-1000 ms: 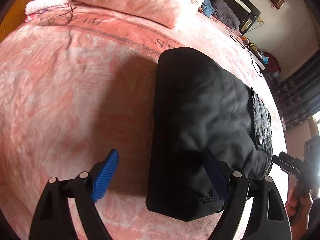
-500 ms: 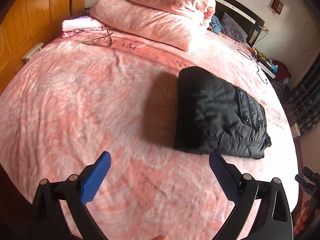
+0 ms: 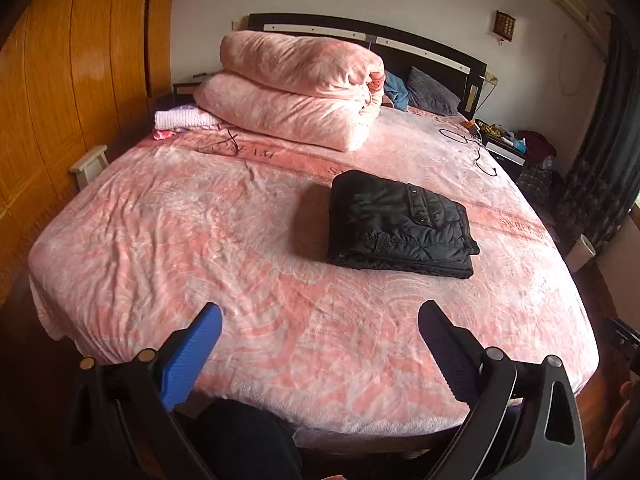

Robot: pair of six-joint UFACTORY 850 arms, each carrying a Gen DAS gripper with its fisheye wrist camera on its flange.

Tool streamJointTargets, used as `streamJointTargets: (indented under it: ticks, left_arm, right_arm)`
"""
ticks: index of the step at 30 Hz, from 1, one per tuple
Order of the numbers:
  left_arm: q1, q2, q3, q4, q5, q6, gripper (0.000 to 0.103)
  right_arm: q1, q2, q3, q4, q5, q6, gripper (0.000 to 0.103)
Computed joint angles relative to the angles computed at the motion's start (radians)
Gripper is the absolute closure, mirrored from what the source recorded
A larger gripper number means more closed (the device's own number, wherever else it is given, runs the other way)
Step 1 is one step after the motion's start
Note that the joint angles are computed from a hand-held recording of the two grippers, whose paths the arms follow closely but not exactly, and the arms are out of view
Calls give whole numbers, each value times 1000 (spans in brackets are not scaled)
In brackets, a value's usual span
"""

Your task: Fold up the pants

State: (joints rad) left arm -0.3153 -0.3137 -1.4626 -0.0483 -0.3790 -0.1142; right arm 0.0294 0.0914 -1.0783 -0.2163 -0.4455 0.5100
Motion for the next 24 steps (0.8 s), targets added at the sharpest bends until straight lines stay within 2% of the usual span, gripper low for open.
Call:
streamJointTargets:
  ticks: [3,5,9,17,24]
  left_arm:
    - [-20,62,41,101,-19,-60,4]
    - [-22,100,65,41,-27,12,4]
    - [-29,179,121,1,-24,50,4]
    - [-30,305,230,-63,-46,113,4]
    - [-48,355,282,-21,-34,93,4]
  right_arm:
    - [65,60,4,-163,-51,139,3]
    - [101,94,9,-238,-79,210,3]
    - [174,161,28,-388,-128,366,3]
    - [283,248,59,-479,-230,465,3]
    - [328,278,78,-499,-255,504,3]
